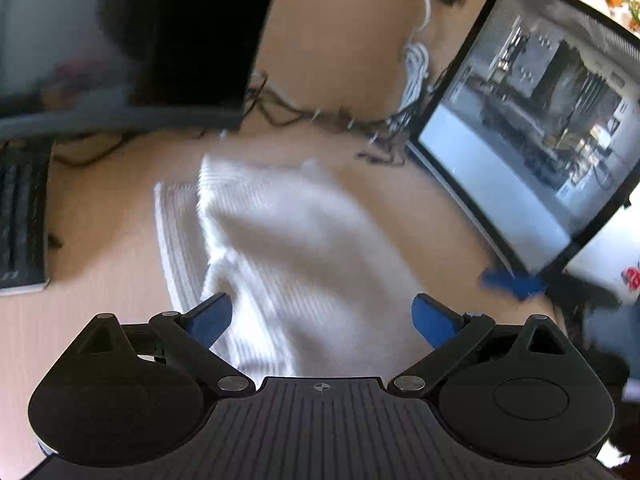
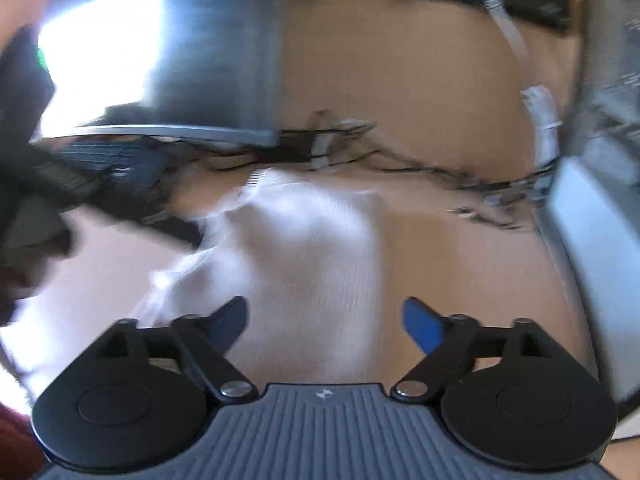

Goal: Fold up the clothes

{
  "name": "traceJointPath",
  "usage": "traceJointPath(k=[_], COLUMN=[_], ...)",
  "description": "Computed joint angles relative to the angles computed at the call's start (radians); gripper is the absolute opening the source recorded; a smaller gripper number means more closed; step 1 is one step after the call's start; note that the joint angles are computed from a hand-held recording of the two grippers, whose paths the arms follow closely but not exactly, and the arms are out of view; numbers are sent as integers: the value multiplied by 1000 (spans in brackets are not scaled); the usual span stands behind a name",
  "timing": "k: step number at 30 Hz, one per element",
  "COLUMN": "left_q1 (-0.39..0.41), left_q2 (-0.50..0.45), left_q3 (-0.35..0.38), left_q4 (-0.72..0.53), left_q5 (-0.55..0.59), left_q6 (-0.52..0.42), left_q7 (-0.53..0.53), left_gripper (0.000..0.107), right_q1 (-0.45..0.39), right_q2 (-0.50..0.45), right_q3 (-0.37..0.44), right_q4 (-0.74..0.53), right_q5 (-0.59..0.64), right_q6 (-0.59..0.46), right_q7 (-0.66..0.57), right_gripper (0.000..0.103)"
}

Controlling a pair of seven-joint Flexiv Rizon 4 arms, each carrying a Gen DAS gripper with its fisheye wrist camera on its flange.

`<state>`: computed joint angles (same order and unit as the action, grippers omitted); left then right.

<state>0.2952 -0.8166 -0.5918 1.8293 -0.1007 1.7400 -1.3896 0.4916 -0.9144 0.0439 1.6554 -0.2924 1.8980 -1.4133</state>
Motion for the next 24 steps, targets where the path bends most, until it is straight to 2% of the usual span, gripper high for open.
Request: traceJointPath(k=[2, 6, 7, 10, 13, 16, 18, 20, 23, 24], left_q1=[-40, -135, -151, -206, -203, -151, -113, -24, 167, 223], left_q2=[-23, -33, -33, -33, -30, -36, -38, -62, -117, -141], left_q3=[28, 123, 138, 193, 191, 139, 108, 13, -180, -234], left_q4=[-51, -105, -104, -99, -81, -48, -25, 9, 87, 109], left_q5=[-8, -58, -66, -78, -81, -86, -94, -77, -26, -3], left_q6=[-21, -129, -135, -124, -109, -87, -87, -53, -10, -1], left_q7=[11, 42, 56, 90, 125, 147, 145, 161, 150, 140], left_gripper=[99, 99, 99, 100, 101, 103, 103, 103, 103, 103], right_q1=[-38, -58, -61, 17, 94, 173, 223, 300, 411, 447], right_q2=[-9, -34, -33, -30, -30, -31, -27, -19, 0, 5], right_q3=[48, 68, 70, -23, -107, -188, -240, -323, -440, -476], right_q4=[-6, 2, 1, 16, 28, 38, 52, 87, 152, 172], right_q5=[-76, -52, -50, -2, 57, 130, 172, 210, 269, 291], right_q6=[-106, -76, -84, -49, -25, -27, -31, -26, 5, 14], right_q7=[-25, -14, -9, 2, 10, 31, 44, 36, -3, -21], right_gripper=[76, 79, 83, 88, 92, 99, 99, 99, 98, 87])
